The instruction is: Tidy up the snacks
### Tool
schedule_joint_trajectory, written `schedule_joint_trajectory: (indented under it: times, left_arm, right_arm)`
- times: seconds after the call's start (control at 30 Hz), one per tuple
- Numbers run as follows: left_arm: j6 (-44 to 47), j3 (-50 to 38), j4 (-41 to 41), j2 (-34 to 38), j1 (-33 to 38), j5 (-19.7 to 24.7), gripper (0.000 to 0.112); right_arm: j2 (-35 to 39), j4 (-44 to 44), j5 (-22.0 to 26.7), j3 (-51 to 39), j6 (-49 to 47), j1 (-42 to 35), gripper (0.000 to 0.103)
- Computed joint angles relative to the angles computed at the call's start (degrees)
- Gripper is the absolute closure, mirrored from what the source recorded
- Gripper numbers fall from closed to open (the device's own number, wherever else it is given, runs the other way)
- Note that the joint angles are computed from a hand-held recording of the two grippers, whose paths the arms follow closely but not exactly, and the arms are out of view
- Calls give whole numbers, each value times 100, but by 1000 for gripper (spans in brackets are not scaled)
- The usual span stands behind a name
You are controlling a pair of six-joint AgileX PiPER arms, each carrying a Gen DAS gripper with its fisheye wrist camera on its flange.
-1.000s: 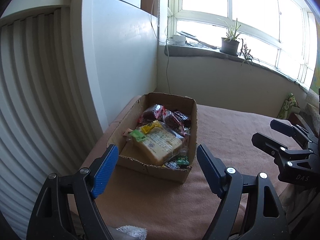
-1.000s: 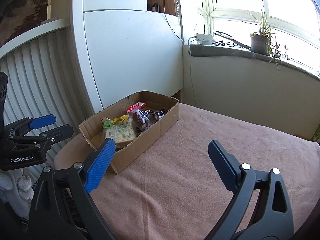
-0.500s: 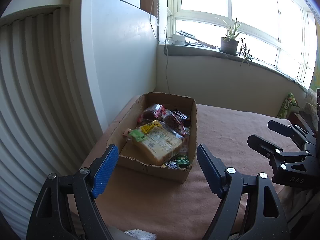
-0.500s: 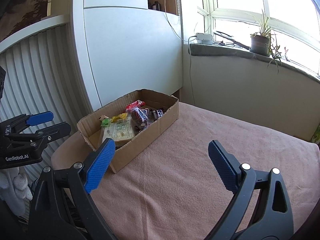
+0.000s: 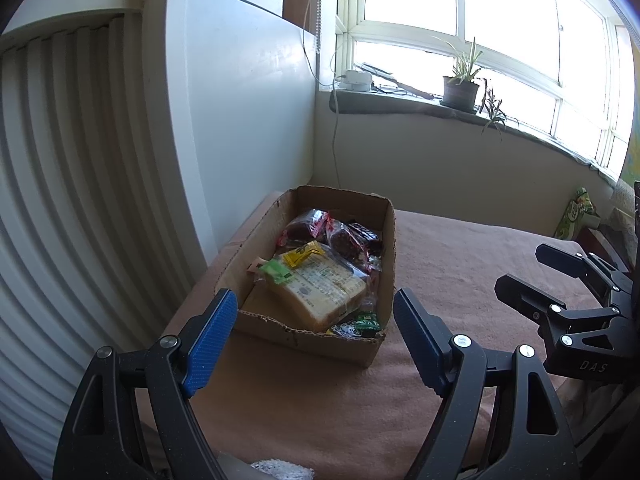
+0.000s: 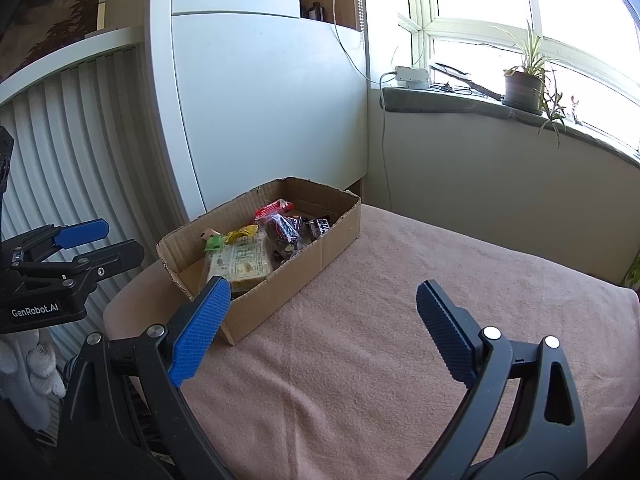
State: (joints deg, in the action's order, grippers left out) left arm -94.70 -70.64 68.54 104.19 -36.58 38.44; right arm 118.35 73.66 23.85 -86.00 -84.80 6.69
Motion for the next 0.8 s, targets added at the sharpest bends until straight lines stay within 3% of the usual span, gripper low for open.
schedule_joint_trajectory:
  times: [0.8]
  left_arm:
    - [-113, 58, 54, 58, -26, -12, 32]
  right_arm:
    - [-18, 8, 131, 21, -110, -136, 7]
